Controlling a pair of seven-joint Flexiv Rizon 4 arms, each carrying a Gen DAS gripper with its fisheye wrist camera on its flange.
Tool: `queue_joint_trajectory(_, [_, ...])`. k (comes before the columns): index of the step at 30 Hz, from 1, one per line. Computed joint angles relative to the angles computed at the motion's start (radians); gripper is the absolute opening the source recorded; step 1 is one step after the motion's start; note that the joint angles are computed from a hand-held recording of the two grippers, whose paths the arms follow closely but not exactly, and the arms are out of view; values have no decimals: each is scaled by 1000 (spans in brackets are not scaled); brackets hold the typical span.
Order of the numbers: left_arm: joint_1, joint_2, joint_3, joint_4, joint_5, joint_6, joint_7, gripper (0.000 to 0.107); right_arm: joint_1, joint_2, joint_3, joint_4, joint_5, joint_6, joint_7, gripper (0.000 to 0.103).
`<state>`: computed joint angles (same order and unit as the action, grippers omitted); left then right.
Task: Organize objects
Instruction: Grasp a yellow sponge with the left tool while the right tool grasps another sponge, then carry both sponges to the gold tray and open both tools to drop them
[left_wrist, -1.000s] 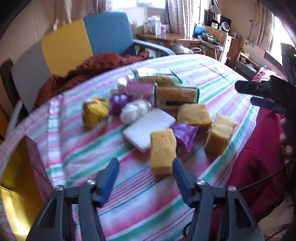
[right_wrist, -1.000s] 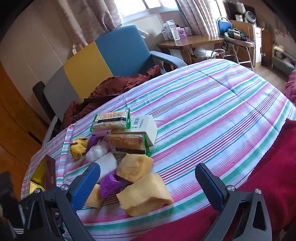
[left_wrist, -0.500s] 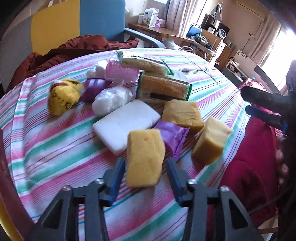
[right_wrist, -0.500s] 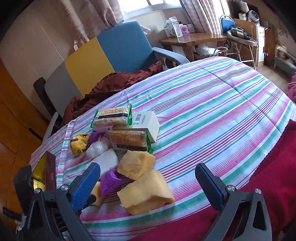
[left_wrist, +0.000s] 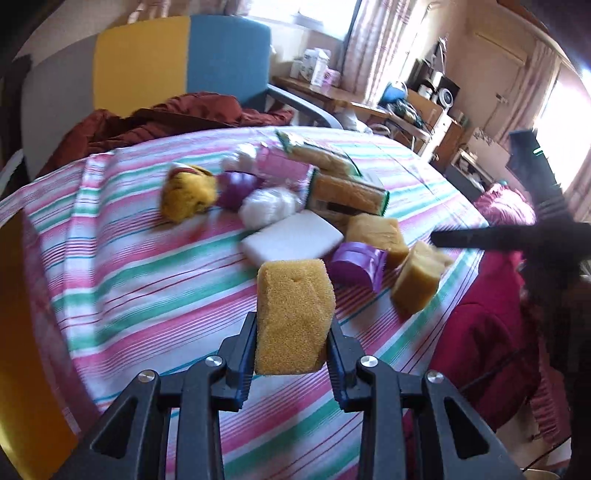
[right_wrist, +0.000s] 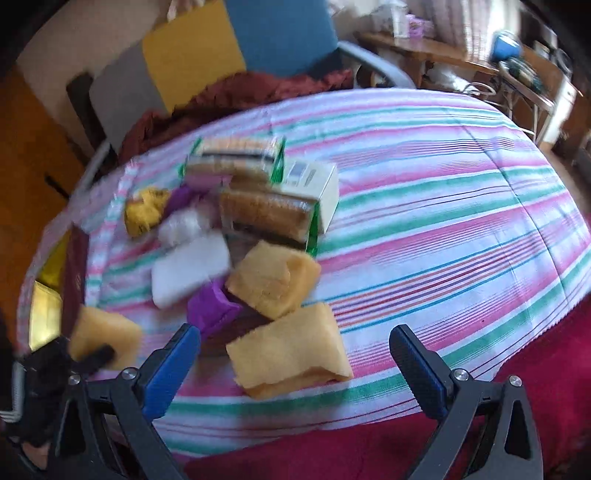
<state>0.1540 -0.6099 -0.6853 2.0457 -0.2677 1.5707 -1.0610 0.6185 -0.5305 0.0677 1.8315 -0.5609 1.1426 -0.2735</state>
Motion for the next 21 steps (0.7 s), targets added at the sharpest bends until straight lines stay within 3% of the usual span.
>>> queue_joint_trajectory(3, [68,18,-58,45,6,46,-14,33,-36,-43,82,-97,84,-144,-169,103])
queue_joint_trajectory(7, [175,37,-144,105,49,101,-64,33,-29,-97,112,-218,159,-335,-319,100])
queue_joint_trajectory(10, [244,46,-194,136,92,134,-101,33,-17,-124,110,-270,199,-430,-368,74])
queue_joint_trajectory(15, [363,83,-251,190,154,189,-186,34,-14,-106,93,-229,228,-358,-366,69])
queue_joint_trajectory(21, [456,165,-195,248,185,249,-319,34,39,-9,9,-78,79,-231,-140,68])
